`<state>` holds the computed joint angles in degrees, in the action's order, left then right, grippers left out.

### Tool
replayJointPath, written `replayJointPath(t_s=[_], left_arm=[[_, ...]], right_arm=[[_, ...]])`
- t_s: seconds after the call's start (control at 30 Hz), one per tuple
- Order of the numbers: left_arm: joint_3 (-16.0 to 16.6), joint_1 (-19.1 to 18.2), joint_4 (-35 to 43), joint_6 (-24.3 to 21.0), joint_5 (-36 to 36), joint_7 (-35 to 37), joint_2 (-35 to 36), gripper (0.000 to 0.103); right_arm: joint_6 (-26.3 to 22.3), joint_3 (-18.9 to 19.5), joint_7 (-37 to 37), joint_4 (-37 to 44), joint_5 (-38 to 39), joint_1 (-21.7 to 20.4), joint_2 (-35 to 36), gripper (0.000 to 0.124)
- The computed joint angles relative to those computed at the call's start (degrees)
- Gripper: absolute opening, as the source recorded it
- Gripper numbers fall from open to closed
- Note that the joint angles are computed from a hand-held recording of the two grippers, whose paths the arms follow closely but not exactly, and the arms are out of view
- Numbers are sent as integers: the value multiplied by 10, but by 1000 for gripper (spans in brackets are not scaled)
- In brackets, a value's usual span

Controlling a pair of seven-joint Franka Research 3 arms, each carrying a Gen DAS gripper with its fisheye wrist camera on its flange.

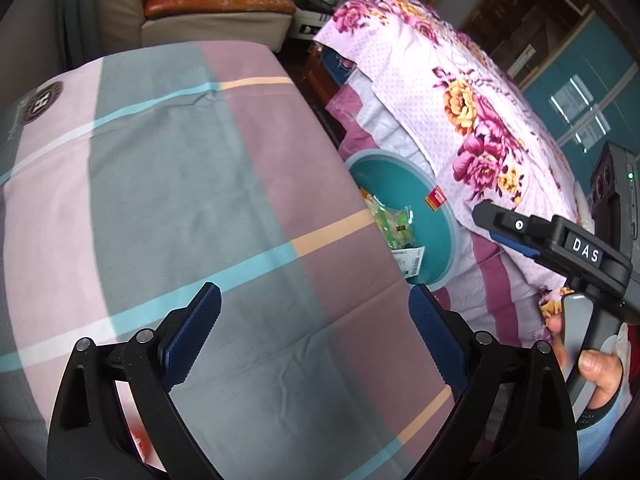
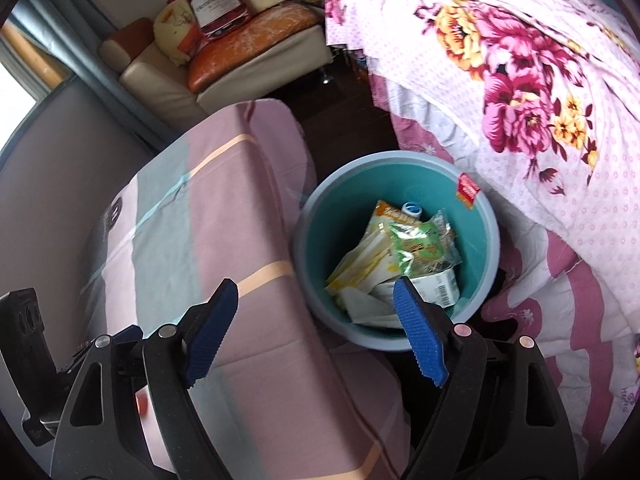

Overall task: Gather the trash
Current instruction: 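Reach the left tool to the orange Ovaltine pack while the right tool reaches the white cup lid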

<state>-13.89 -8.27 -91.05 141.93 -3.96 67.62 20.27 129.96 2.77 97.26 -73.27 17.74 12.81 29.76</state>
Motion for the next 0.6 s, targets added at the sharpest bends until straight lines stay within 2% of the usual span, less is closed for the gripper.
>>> replayJointPath(t_s=[0.17, 0.6], left_arm=[[1, 14, -69, 27, -21, 7, -52, 96], [49, 33, -290, 82, -22, -24, -229, 96]], right_arm=[[-29, 8, -8, 4, -2, 10, -8, 77], [-87, 30, -47, 22, 2, 53, -15, 78]])
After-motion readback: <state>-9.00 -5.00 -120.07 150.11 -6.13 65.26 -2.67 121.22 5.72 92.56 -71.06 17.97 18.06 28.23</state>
